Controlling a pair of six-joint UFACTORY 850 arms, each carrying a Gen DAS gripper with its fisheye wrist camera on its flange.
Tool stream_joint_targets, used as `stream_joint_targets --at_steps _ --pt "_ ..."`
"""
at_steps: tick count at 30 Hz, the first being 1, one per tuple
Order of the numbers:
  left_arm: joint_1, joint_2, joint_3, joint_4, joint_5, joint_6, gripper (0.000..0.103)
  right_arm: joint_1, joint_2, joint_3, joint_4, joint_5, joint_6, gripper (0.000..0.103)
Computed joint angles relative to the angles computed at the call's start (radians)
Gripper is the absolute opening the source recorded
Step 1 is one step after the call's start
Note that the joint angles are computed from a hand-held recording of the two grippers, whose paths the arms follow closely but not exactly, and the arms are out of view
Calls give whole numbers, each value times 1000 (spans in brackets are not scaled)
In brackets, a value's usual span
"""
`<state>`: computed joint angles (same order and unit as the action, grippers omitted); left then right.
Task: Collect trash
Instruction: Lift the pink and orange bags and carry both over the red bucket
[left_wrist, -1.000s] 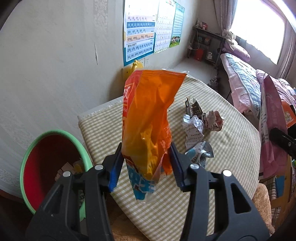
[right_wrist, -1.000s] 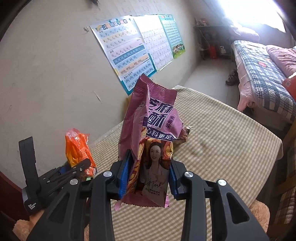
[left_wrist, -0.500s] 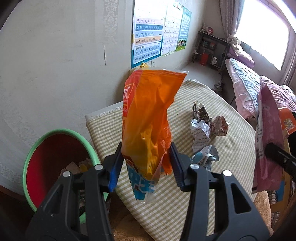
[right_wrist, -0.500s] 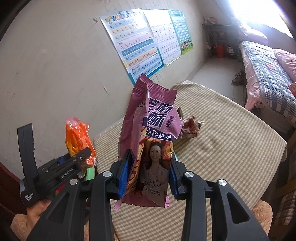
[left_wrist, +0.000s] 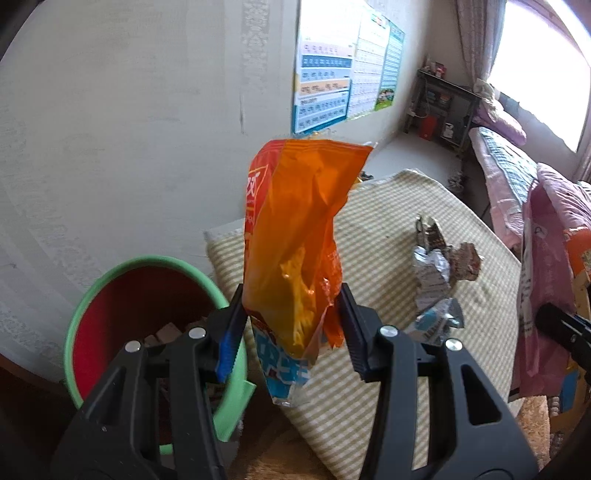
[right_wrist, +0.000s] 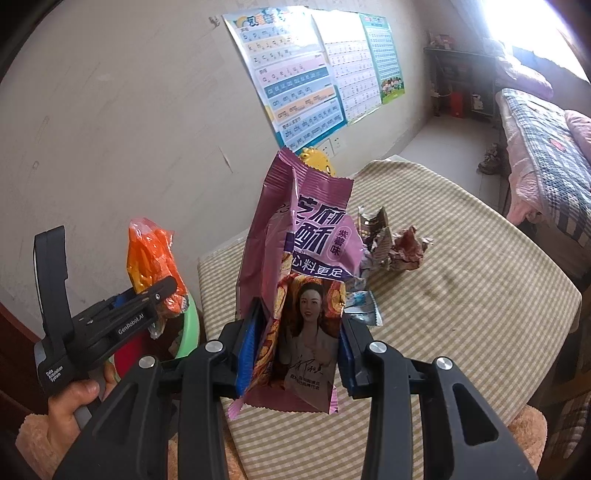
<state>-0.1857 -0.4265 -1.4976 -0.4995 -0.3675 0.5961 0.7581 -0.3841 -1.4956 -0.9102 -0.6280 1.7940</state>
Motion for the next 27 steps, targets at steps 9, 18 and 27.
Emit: stream_joint_targets --at_steps 9,18,27 --pt "28 -8 -4 97 38 -103 46 -8 -55 -70 68 23 -122 35" --pt "61 -22 -13 95 45 -112 46 -14 -169 -222 204 30 -323 35" --pt "120 -43 -20 213 47 -252 46 -16 -323 -447 402 23 -600 35"
